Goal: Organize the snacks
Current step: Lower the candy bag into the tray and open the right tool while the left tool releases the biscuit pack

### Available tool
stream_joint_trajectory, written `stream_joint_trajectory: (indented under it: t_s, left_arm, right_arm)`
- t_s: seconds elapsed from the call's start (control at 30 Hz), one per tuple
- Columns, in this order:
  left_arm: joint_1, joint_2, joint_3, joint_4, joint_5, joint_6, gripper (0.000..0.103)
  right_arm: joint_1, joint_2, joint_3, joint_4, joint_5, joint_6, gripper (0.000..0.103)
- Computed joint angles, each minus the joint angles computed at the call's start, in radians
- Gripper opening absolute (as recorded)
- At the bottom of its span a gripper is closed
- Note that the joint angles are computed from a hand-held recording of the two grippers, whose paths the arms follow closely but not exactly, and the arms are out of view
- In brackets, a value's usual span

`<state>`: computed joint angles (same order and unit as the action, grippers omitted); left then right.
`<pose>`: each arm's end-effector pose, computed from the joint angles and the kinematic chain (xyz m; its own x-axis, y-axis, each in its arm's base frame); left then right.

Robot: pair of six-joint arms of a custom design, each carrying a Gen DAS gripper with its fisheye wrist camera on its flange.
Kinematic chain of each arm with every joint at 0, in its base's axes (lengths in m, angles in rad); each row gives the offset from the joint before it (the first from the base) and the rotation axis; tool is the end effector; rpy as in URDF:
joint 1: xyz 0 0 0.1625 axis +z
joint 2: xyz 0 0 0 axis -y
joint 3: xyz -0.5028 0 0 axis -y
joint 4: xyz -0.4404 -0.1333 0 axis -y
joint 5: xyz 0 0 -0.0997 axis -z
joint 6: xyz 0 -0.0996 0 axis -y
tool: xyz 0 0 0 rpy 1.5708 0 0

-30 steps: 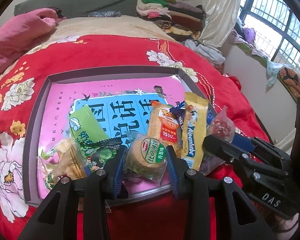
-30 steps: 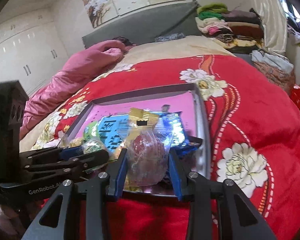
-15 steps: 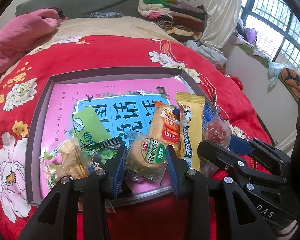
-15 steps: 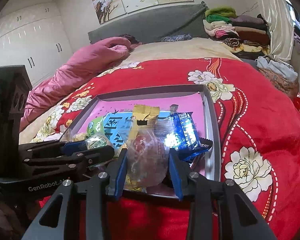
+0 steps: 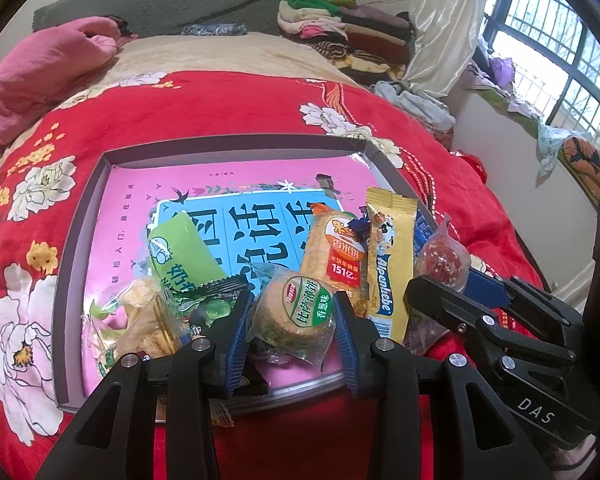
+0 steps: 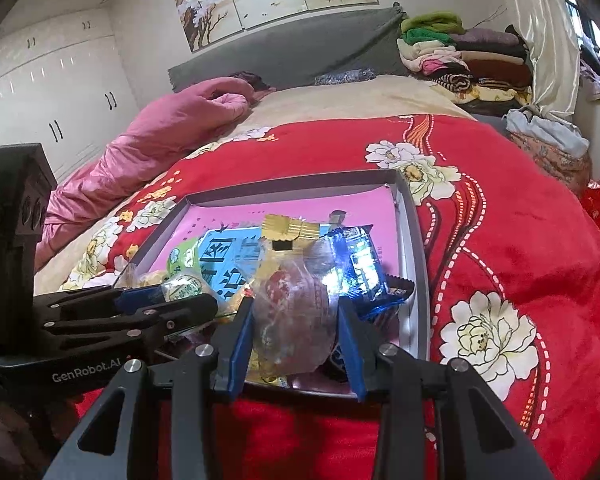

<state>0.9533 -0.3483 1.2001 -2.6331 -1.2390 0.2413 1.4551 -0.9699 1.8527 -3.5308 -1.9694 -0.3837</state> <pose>-0.3743 -0.8133 -0.0685 -0.6515 0.6682 -0.3593 0.7434 0.6567 -0.1268 0.0141 -0.6983 0.2813 -0.8328 0.2373 0.5002 -0.2772 0.6033 -0.7478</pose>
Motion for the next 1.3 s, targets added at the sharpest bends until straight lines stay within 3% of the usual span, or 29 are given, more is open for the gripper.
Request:
stream_joint_trajectory:
  t_s: [0.7,0.93,1.3]
  left_arm:
    - [-0.001,-0.001,-0.002,0.005,0.012,-0.006,0.042]
    - [-0.002,-0.005,0.002,0.0,0.014,-0.012,0.042]
    - [-0.003,-0.009,0.003,0.015,0.009,-0.013,0.05]
  right_arm:
    - [-0.004,-0.025,0.027,-0.002,-0.037,0.04,0.047]
    - [-0.012,-0.049,0.05,0.034,-0.016,0.078,0.047]
    - [-0.001,-0.052,0.058,0.025,-0.071,0.093,0.047]
